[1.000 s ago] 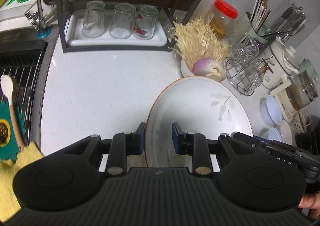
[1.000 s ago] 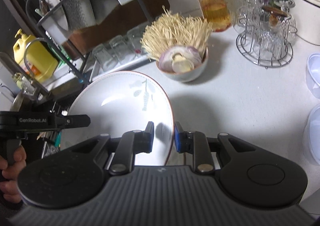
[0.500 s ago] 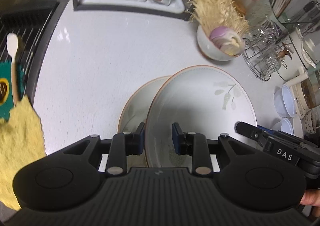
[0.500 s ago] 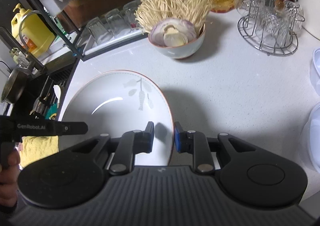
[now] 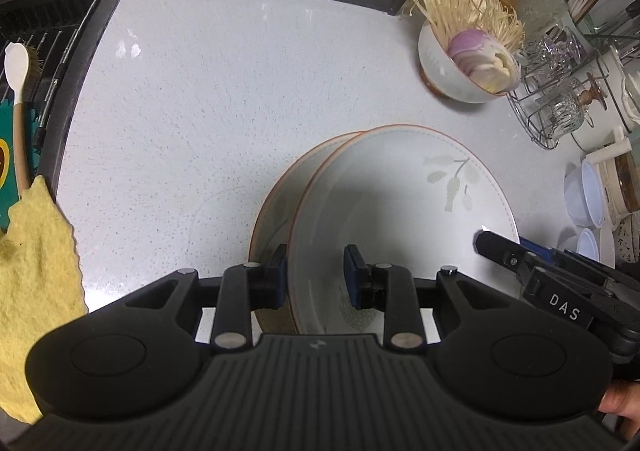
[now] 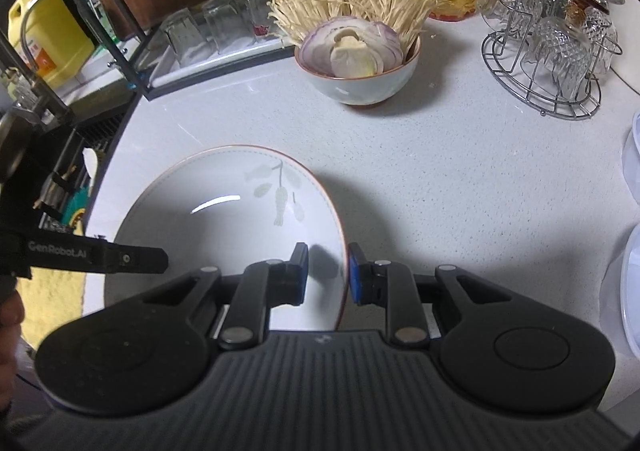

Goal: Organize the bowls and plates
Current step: 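Carry the second plate with both grippers and lower it onto the stack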

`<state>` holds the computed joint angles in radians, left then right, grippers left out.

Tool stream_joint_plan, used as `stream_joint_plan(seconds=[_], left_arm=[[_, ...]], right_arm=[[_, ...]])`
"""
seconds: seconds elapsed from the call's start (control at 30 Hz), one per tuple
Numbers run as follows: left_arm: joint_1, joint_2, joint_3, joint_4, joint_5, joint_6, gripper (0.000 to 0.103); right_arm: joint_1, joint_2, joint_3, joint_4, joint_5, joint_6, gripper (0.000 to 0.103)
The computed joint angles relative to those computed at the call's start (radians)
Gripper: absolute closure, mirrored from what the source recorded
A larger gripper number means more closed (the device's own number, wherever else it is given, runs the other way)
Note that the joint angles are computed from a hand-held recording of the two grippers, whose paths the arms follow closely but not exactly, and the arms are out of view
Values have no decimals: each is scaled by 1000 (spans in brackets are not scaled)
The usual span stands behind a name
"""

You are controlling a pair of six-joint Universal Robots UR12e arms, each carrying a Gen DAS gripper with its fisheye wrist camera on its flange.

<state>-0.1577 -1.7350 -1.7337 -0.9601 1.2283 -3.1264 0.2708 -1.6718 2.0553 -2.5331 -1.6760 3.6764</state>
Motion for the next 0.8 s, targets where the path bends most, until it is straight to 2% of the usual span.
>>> stream_joint_plan(seconds=[0.2, 0.33, 0.53, 0.8], left_arm=[[19, -6, 9, -37, -45, 11, 67], [42, -7, 13, -56, -103, -34, 61], [52, -3, 15, -83, -136, -21, 61], [107, 2, 9, -168, -264, -62, 61]], right_arm=[[7, 16, -13, 13, -12, 10, 79], [4, 25, -22, 38, 12, -5, 80], [14, 41, -43, 73, -7, -25, 79], [19, 54, -64, 104, -24, -25, 78]])
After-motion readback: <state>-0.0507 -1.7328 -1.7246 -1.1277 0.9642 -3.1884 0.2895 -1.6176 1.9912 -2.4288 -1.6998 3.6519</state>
